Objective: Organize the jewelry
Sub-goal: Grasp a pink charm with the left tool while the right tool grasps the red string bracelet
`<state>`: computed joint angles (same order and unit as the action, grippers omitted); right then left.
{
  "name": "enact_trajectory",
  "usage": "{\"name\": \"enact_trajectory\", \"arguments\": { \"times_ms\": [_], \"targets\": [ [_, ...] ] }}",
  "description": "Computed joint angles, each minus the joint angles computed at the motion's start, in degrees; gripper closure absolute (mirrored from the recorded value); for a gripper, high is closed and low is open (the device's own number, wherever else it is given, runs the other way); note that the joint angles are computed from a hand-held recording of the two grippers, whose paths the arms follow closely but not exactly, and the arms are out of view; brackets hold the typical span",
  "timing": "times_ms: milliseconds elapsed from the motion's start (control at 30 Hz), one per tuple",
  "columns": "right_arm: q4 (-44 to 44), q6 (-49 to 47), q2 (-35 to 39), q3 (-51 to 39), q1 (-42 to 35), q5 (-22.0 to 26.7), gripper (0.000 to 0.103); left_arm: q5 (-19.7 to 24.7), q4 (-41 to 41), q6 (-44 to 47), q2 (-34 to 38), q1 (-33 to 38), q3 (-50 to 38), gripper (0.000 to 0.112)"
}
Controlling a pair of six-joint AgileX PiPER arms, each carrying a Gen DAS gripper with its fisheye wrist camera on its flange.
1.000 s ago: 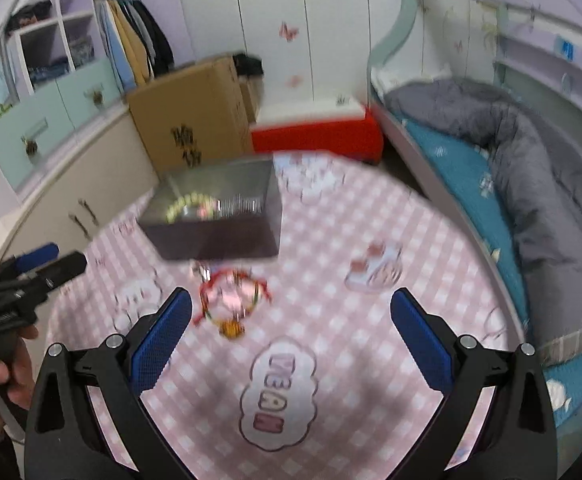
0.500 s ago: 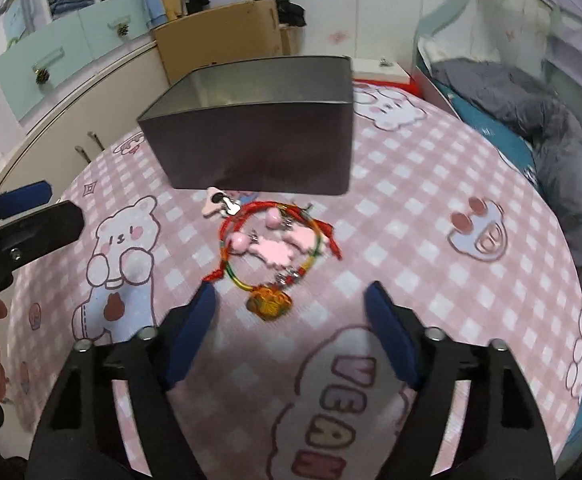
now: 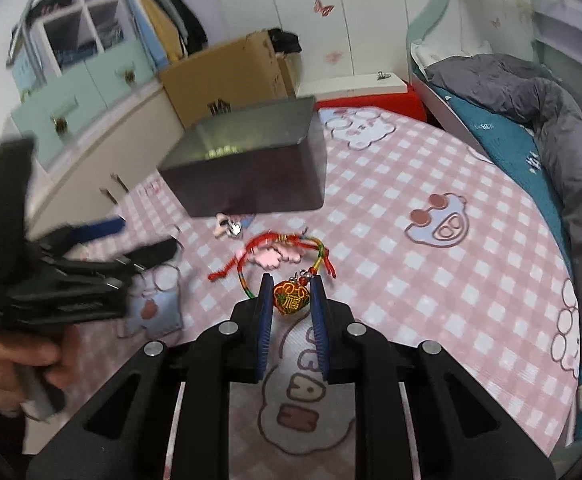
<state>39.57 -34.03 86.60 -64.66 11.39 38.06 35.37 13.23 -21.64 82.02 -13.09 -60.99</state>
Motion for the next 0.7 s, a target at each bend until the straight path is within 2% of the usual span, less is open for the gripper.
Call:
{"name": "enact_trajectory", "arguments": {
  "times_ms": [133,333,433,567,600,700],
  "targets": [
    [5.6,-3.3,-1.4,-0.2,-3.4,2.4,0.086,0.1,1.5,-0.8,0.9,-2.3,-0.2,0.015],
    [12.8,-7.7,-4.6,-0.9,-8.5,6.7,0.086,-1.4,-0.5,2.0,0.8,-3.7,0.3,0.015],
    [12.4,-7.4,-6.5,-0.7,-9.8,6.7,0.086,-2.6,-3.3,5.2,1.7,-4.4,-0.2,0.015],
    [8.7,-4.5,-5.8,0.0,-9.9,5.4,0.086,-2.7,-3.2,5.8,5.6,-6.2,-2.8,0.015],
    [8.8,-4.7,-5.5,0.4,-10.1,5.5,0.086,-2.9,-2.9,5.7,7.0,-6.8,-3.8,0.017],
    [7.6,-4.1,-5.1,1.2,-9.6,4.7,0.086,-1.7,-3.8,7.0,10.5,-8.0,-6.6,0.042]
  ]
}}
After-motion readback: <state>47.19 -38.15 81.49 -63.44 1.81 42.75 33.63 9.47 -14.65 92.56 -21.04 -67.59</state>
